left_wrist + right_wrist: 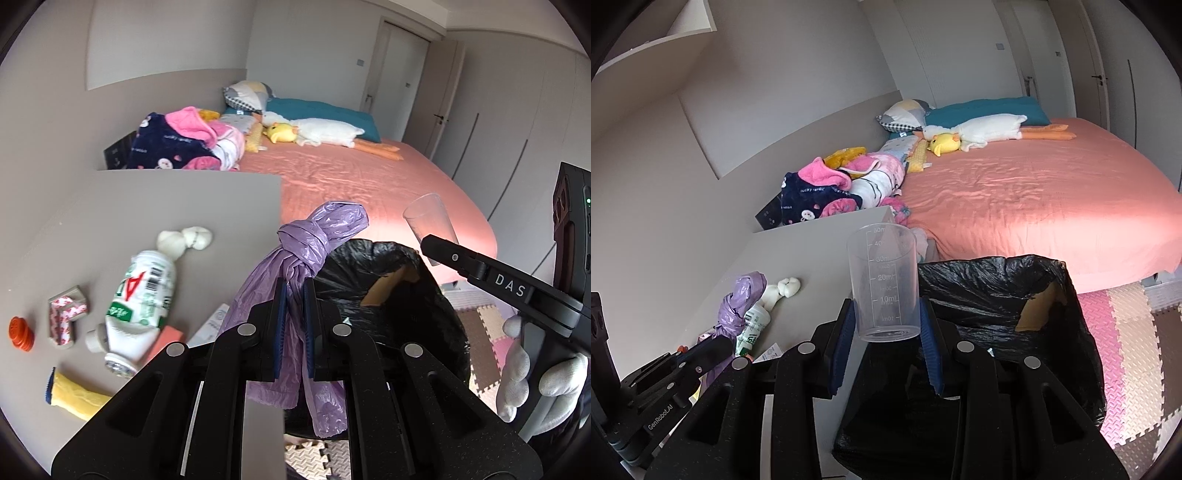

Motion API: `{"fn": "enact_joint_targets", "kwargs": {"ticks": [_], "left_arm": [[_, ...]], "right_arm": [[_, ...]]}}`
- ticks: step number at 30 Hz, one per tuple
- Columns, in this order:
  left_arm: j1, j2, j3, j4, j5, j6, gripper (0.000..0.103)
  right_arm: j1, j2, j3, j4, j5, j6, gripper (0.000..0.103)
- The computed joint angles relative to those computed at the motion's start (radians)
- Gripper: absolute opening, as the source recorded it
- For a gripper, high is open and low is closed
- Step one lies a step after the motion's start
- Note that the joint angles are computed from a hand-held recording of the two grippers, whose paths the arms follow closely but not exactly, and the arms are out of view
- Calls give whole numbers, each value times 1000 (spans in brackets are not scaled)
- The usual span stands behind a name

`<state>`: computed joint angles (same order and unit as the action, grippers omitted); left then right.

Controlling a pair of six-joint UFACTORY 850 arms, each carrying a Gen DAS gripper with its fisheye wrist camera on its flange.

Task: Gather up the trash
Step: 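Carry the purple bag and measuring cup with both grippers over the bin, then open both grippers to drop the purple bag and cup into the bin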

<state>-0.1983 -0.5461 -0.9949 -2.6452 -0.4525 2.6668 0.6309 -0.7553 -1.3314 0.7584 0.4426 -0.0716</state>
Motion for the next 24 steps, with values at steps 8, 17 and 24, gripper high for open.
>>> {"fn": "enact_joint_targets", "kwargs": {"ticks": [8,17,24], "left_arm": [[-33,-36,-48,97,20,-81,8],[-67,-85,-113,238,32,-197,8],[-80,-135,-179,491,81,-434,48]], "right_arm": [[-24,32,65,6,26,32,36],[-48,66,129,22,65,60,36],[-57,73,150,72,72,51,59]]}}
